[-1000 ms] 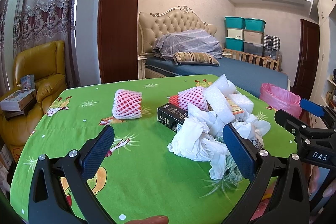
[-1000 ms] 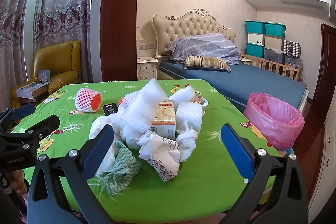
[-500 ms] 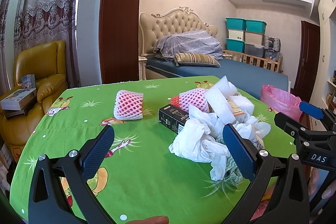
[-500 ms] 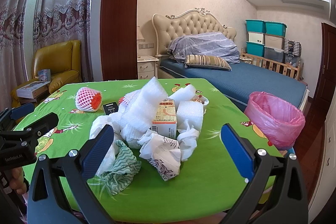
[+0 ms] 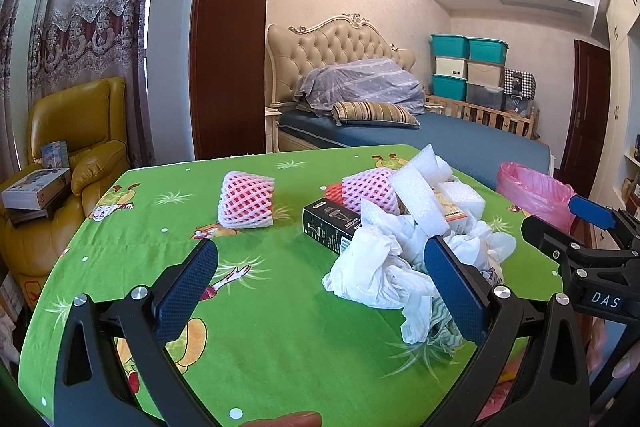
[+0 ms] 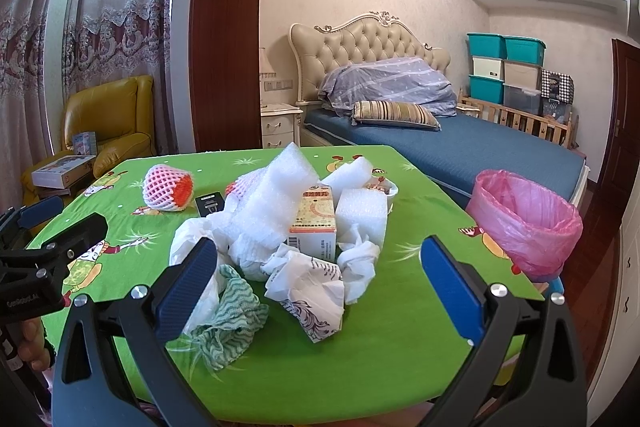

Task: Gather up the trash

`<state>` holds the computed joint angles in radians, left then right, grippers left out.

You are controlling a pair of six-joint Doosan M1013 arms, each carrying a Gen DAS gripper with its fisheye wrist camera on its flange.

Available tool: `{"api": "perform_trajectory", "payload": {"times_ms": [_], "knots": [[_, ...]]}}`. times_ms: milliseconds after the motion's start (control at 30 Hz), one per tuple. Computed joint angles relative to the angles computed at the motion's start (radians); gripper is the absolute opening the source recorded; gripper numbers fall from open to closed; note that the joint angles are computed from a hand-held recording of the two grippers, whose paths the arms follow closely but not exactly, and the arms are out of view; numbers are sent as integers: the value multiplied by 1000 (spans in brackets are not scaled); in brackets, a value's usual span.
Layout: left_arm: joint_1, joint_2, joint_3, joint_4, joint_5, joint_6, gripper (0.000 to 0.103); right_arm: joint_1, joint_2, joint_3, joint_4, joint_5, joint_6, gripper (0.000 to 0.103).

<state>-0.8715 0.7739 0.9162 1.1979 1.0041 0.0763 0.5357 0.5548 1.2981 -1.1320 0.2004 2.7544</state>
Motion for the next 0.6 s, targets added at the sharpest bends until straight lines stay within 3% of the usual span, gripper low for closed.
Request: {"api": "perform_trajectory", "payload": {"times_ms": [367,600], "knots": [[-2,-2,4,3,5,-8,97,1,0,-1,99,15,-85,99],[-6,5,-2,10,26,-10,97,-7,11,-17,253,41,-242,99]]}}
